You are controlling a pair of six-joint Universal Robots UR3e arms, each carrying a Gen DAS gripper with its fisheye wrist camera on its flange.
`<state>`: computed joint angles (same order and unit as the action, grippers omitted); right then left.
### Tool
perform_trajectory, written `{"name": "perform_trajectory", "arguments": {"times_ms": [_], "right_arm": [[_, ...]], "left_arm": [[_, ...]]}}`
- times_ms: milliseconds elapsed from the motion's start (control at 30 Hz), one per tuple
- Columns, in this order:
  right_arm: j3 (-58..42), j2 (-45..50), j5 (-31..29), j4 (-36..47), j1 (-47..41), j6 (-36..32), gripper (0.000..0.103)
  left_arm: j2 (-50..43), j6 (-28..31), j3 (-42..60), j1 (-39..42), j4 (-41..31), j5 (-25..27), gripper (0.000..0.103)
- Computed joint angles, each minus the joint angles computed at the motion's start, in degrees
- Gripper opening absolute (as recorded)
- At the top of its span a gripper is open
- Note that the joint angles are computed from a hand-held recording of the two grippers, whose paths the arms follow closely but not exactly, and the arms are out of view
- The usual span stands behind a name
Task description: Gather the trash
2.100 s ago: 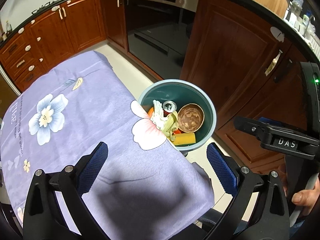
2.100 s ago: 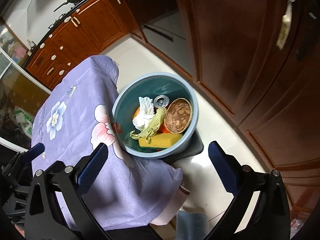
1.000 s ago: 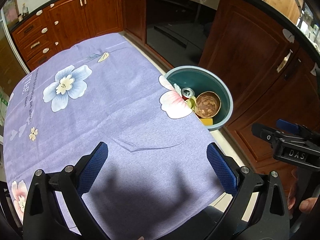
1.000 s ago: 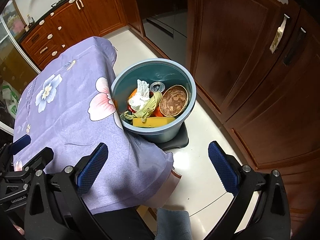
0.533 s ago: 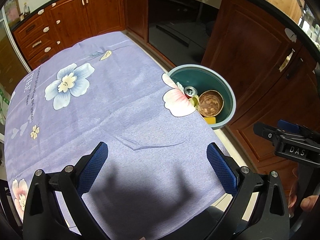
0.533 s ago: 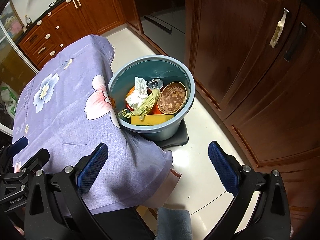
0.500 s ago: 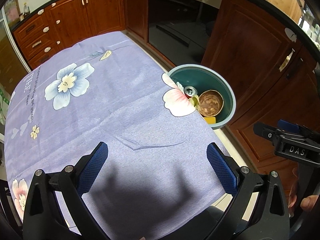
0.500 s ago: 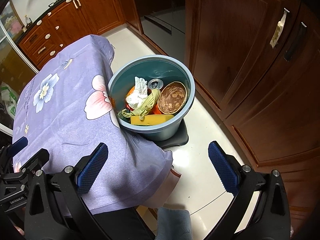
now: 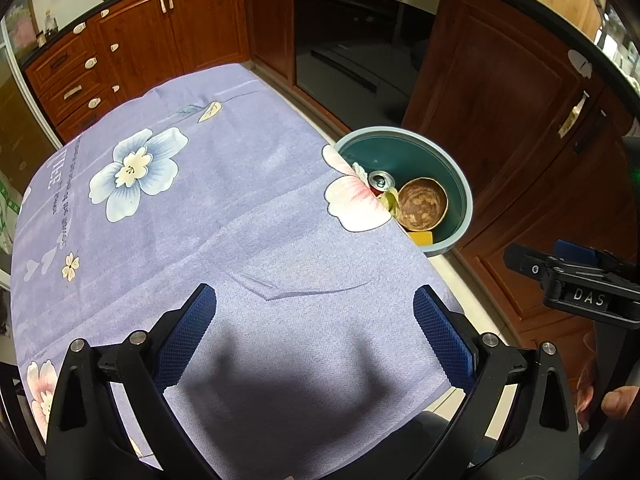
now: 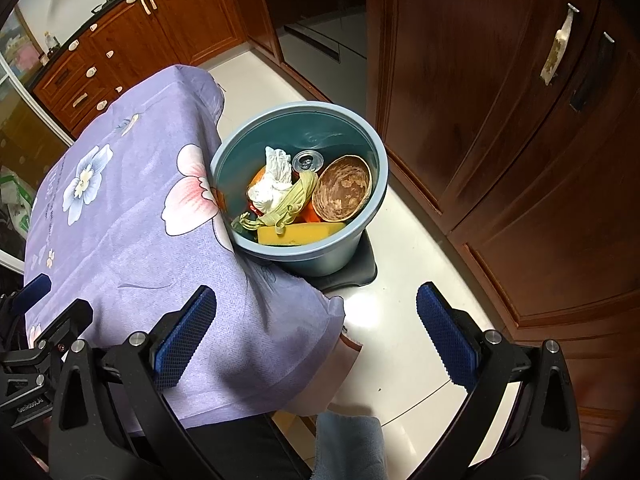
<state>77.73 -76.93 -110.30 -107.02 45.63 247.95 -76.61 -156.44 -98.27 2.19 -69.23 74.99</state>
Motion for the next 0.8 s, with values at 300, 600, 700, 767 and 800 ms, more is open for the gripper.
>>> {"name": "perform_trajectory", "arguments": {"times_ms": [300,600,700,767,800], "right_arm": [[1.0,-0.1,1.1,-0.8,-0.8,-0.4,0.096],[0.8,-0.1,1.2,-0.5,-1.2,-0.5,0.096],[0.7,-0.1,1.2,-0.4,-1.1,-0.4,0.096],[0.7,-0.1,1.2,-0.4,-1.3,-0.5,0.096],[1.0,-0.2,1.2,-0.5,-1.3,-0.6,0.096]], "left_arm": [[0.2,1.1,-0.6,0.3,0.2,-0.6,0.099],[-0.2,1.6,-0.3,-0.6,-0.3,-0.3,0.099],[-0.4,1.8,-0.1,-0.8,-0.4,-0.3,0.099],[-0.5,1.8,0.0,-1.0,-0.5,-0.3,0.099],[-0.6,1.8,0.1,-1.2,-0.5,-0.2,0.099]]}}
